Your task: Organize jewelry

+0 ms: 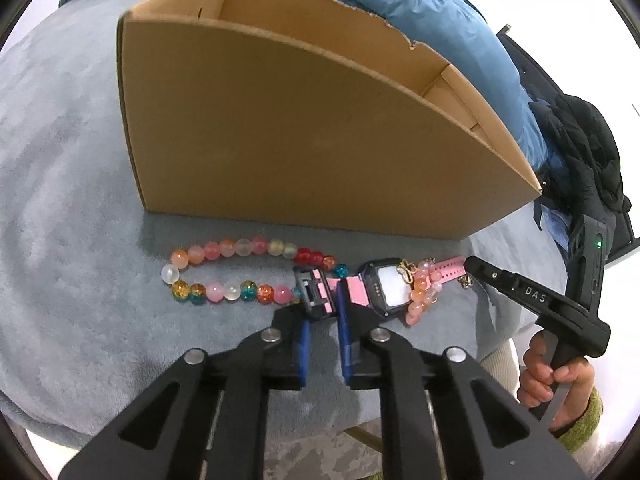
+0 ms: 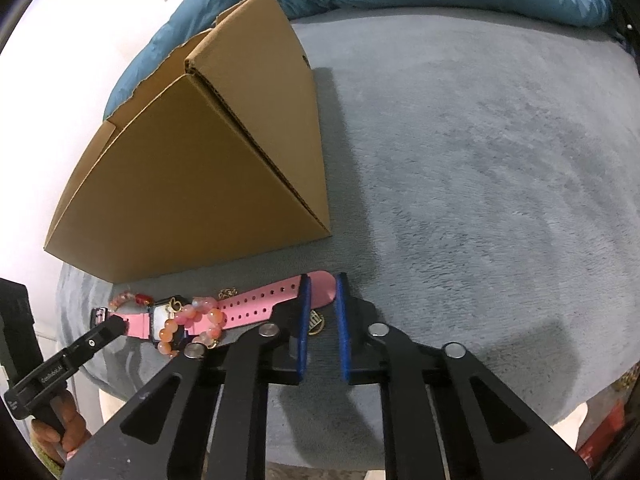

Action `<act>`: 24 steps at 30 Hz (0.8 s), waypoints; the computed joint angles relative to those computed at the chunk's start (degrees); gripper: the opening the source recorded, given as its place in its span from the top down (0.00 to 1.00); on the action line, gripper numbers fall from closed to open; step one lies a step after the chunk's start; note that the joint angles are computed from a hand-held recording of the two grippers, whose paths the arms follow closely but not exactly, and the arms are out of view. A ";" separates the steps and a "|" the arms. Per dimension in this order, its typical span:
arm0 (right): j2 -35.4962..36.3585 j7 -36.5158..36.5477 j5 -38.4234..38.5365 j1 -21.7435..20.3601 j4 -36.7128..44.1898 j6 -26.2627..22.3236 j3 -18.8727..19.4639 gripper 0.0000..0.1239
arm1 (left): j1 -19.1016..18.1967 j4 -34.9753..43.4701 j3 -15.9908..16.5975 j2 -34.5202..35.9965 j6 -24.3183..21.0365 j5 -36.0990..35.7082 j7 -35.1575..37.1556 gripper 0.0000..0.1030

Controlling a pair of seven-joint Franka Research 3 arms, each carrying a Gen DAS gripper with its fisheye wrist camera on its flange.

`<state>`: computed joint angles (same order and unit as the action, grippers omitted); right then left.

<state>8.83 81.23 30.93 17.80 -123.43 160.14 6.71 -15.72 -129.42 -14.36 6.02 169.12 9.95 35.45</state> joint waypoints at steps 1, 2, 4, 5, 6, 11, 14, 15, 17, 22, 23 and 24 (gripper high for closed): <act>-0.20 -0.16 -0.04 0.02 -0.29 0.48 -0.01 0.98 | -0.26 0.27 0.14 -0.09 -0.04 0.82 -0.32 0.94; -0.41 -0.75 0.54 -0.11 -0.51 0.73 0.14 0.99 | -0.76 0.57 0.60 -0.44 -0.03 2.90 -1.24 0.94; -0.80 -2.60 2.47 -0.46 -0.88 1.19 0.56 1.00 | -1.17 0.75 0.79 -1.01 0.73 5.02 -2.17 0.95; -0.97 -4.03 4.02 -0.70 -1.03 1.39 0.88 1.00 | -1.34 0.95 0.88 -1.50 1.27 6.28 -2.45 0.95; -1.15 -5.56 5.63 -0.89 -1.19 1.62 1.16 1.00 | -1.41 0.95 0.94 -2.04 1.89 7.36 -2.61 0.95; -1.86 -14.18 15.74 -1.57 -1.43 1.77 2.35 1.00 | -1.89 3.04 1.08 -3.66 3.04 14.09 -4.12 0.96; -1.58 -19.18 21.29 -1.65 -1.05 1.75 2.33 1.00 | -1.88 4.18 0.75 -4.14 3.04 16.11 -4.56 0.96; -1.61 -20.06 22.30 -1.56 -1.12 1.81 2.25 1.00 | -2.08 4.87 0.69 -3.91 2.81 17.70 -5.63 0.96; -1.54 -21.39 23.90 -1.48 -1.15 1.69 2.04 1.00 | -2.17 5.51 0.54 -3.98 2.06 18.69 -5.48 0.96; -2.23 -22.44 26.67 -1.83 -1.94 -0.74 1.15 0.97 | -2.33 7.24 0.05 -3.48 -0.09 17.58 -3.64 0.96; -1.64 -21.52 26.40 -1.73 -1.29 -1.15 0.90 0.97 | -2.40 7.25 0.04 -3.49 -0.80 17.45 -3.84 0.96; -1.48 -21.71 27.06 -1.97 -1.16 -1.91 0.78 0.96 | -2.41 7.14 -0.02 -3.54 -1.16 16.81 -3.73 0.96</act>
<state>7.35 59.52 58.00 15.83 -124.60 158.23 7.49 -18.13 -122.28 -14.38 2.48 167.96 26.76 31.72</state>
